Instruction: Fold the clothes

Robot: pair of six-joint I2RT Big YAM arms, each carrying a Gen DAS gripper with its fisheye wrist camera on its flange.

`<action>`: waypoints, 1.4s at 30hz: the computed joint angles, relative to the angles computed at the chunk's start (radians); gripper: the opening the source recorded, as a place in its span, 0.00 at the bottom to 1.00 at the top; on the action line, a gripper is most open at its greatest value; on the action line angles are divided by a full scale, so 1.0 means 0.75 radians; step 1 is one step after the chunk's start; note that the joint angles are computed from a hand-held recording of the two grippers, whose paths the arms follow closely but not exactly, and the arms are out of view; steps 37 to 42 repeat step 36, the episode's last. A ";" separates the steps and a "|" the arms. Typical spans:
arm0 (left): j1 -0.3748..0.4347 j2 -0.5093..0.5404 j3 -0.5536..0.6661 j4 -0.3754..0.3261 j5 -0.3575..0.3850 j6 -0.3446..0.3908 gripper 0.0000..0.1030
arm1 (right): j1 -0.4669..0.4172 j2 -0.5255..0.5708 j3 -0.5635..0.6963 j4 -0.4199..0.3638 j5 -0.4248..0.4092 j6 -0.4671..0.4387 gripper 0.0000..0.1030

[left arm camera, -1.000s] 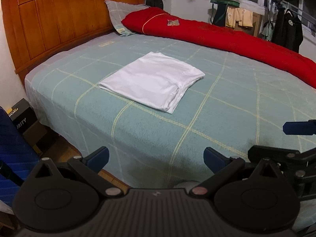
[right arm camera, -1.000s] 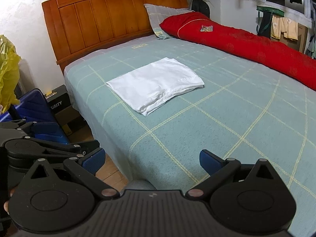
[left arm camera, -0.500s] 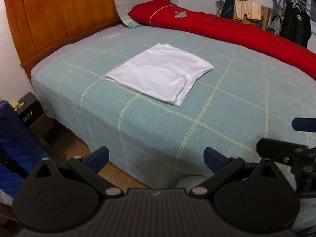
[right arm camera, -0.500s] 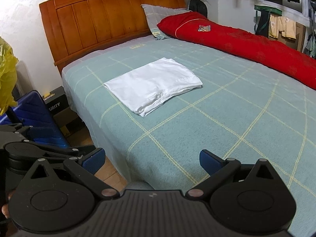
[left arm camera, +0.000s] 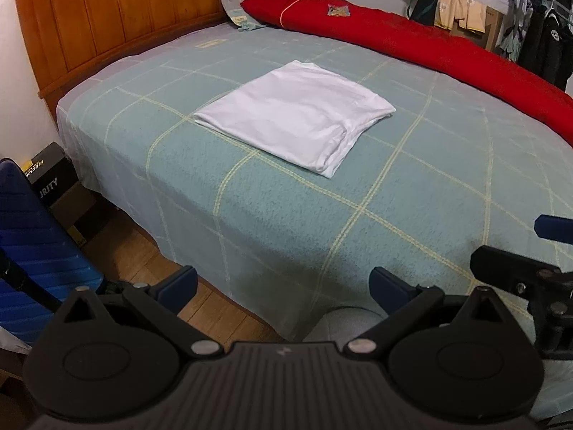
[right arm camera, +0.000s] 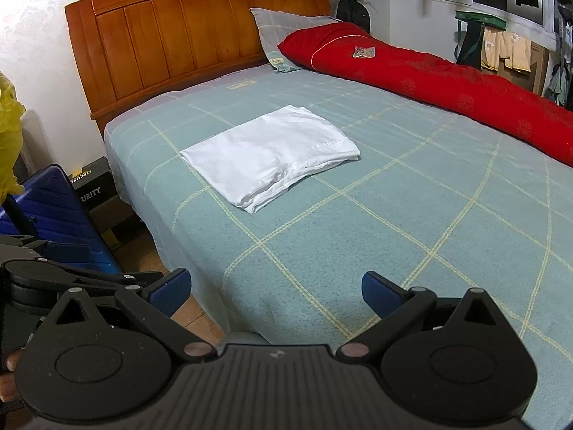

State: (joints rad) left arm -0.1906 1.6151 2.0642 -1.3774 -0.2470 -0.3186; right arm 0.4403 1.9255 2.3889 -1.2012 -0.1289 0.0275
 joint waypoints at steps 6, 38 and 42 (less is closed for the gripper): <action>-0.001 0.008 0.013 -0.017 -0.011 0.001 0.99 | 0.001 0.011 0.016 -0.012 -0.003 -0.002 1.00; 0.005 0.008 0.003 0.005 -0.013 0.014 0.99 | 0.010 0.039 0.051 -0.048 -0.008 -0.003 1.00; 0.005 0.008 0.003 0.005 -0.013 0.014 0.99 | 0.010 0.039 0.051 -0.048 -0.008 -0.003 1.00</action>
